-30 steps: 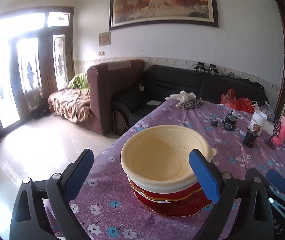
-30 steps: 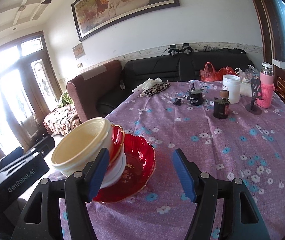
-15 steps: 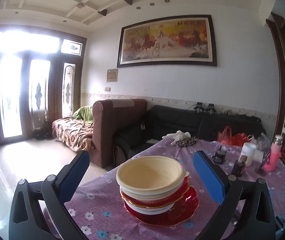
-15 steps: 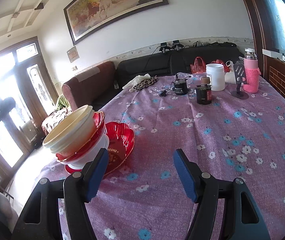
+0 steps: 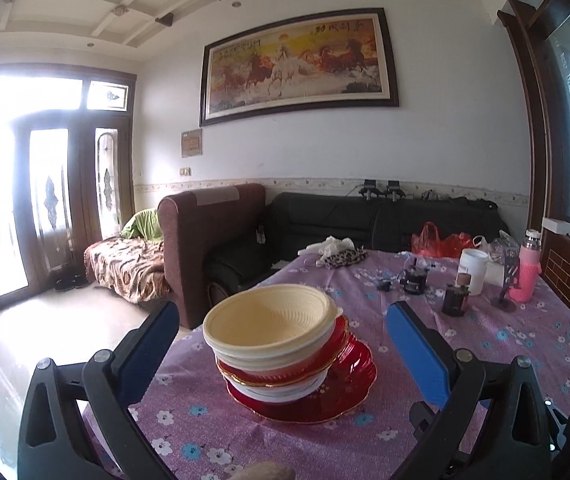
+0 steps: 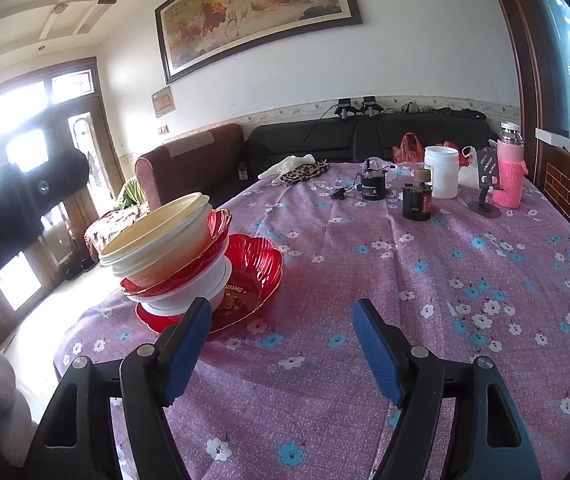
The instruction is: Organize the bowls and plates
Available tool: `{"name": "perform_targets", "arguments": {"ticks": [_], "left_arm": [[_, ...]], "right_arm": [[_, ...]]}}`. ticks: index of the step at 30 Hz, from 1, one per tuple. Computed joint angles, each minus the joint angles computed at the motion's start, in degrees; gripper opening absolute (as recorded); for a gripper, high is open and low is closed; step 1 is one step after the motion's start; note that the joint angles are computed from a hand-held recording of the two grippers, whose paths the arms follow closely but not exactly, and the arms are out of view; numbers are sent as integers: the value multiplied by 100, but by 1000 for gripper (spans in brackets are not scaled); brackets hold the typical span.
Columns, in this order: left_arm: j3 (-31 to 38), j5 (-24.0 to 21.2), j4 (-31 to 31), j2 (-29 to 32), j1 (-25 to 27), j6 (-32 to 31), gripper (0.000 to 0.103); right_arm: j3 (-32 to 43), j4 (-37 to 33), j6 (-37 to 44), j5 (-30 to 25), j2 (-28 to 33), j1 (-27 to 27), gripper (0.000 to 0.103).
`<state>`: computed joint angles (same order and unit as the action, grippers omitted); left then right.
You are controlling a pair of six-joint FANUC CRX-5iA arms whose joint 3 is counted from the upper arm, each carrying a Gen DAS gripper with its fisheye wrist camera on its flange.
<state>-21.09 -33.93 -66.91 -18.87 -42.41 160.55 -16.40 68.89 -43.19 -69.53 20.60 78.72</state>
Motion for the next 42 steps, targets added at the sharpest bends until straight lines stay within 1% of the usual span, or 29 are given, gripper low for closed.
{"name": "perform_targets", "arguments": {"ticks": [3,6,10,12,21,22,26,29,30,33,34,35,36,42], "left_arm": [[-6,198,528,82,333,-453,103],[-64,530,1188,158,773,-1054,103],[-65,656,1662,321,1071,-1518,103],[-114,831,2026,360,1281,-1866,103],[-309,1301,3139,532,1955,-2956,103],[-301,1302,3197,553,1975,-3003,103],[-460,1562,3946,627,2320,-3765,103],[-529,1657,4221,657,2462,-4046,103],[-579,1719,4420,668,2538,-4248,103],[-643,1782,4771,715,2681,-4563,103],[-677,1818,4938,731,2733,-4722,103],[-760,1895,5280,749,2822,-5057,103],[-786,1915,5382,757,2850,-5151,103],[-780,1912,5421,832,2860,-5180,103]], "right_arm": [[22,-22,42,81,33,-37,78],[48,-59,73,201,66,-86,78],[125,-121,185,342,142,-151,78],[182,-154,257,403,189,-179,78],[487,-302,671,609,429,-299,78],[521,-310,714,616,455,-310,78],[688,-376,932,661,579,-352,78],[807,-412,1087,688,663,-391,78],[851,-424,1143,697,691,-407,78],[921,-427,1216,744,743,-433,79],[950,-439,1241,748,765,-433,79],[967,-452,1266,758,780,-437,79],[980,-462,1280,771,794,-440,79],[1005,-534,1310,831,824,-466,79]]}}
